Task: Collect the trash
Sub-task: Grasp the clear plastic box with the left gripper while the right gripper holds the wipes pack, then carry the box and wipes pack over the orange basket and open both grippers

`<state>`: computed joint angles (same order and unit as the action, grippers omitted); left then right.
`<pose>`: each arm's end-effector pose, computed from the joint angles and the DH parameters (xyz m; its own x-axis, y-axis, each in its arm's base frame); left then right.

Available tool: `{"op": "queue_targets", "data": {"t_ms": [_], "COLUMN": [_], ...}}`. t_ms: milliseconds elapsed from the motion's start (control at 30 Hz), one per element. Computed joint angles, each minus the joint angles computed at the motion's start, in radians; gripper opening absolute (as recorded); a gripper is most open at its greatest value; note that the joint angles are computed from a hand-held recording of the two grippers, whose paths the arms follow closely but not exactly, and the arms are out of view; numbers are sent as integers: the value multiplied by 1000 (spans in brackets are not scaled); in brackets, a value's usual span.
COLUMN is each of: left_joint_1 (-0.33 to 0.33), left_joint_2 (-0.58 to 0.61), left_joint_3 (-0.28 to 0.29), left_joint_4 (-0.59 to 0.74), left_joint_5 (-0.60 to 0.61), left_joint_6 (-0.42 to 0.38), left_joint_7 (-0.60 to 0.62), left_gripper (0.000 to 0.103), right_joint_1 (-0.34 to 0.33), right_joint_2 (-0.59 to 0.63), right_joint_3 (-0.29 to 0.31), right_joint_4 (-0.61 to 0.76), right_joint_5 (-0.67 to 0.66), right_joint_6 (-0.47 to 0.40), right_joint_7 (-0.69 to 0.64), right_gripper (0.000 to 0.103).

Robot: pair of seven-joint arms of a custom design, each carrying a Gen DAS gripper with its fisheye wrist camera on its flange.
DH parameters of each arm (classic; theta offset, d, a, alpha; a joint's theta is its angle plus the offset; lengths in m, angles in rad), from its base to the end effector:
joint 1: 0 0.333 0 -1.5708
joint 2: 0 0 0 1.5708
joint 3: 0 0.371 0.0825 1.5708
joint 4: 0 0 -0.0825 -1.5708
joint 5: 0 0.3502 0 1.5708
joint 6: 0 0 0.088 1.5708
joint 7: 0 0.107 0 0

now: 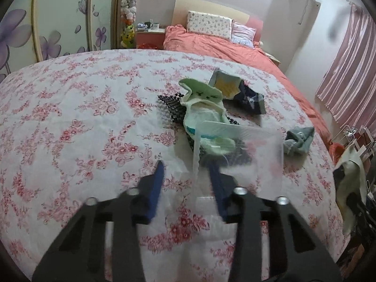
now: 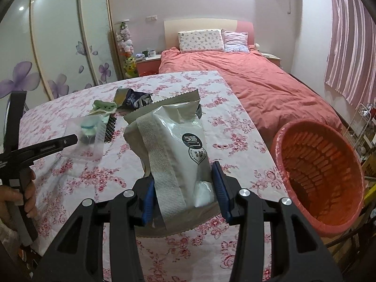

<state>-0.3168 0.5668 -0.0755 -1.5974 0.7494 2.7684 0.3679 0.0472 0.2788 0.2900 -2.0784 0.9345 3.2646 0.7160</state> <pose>0.6701 -0.2954 0.4287 0.1494 -0.9742 0.1692 -0.7362 -0.2238 -0.6387 0.5930 0.1054 0.4519 0.1998 -0.9771 -0.0726 -0.6479 -0.0762 -0.7579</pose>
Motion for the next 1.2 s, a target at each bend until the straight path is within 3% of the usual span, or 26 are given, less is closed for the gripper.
{"op": "queue_targets", "data": {"t_ms": [33,100,200,300,400,600,700,900,1200], "left_joint_1": [12,8,-30,-57,-63,-69,-82,-107,-158], "left_joint_2": [11,15,-6,-40,-66,-99,-101,-85,-7], "left_joint_3": [-16,-14,35,67,68,37,23,-3,-33], "left_joint_4": [10,16,-7,-29,-40,-35,-15,39,168], "left_joint_5": [-16,-21,38,108,158,218,240,238,152], "left_joint_6": [-2,-4,23,31,27,17,15,17,8], "left_joint_7": [26,34,-33,-108,-156,-203,-206,-171,-54], "left_gripper": [7,5,5,5,5,5,5,5,5], "right_joint_1": [2,-2,-9,-58,-163,-375,-433,-498,-445], "right_joint_2": [-1,-3,-5,-6,-5,-2,-9,-39,-69], "right_joint_3": [-4,-5,-1,52,172,402,454,475,352], "right_joint_4": [-1,-3,-2,-1,-6,-56,-90,-152,-188], "right_joint_5": [-2,-1,4,34,67,-24,-88,-208,-225], "right_joint_6": [-3,-3,-1,18,62,176,232,321,436], "right_joint_7": [3,2,0,-27,-60,19,93,255,391], "right_gripper": [44,44,44,44,44,44,44,44,44]}}
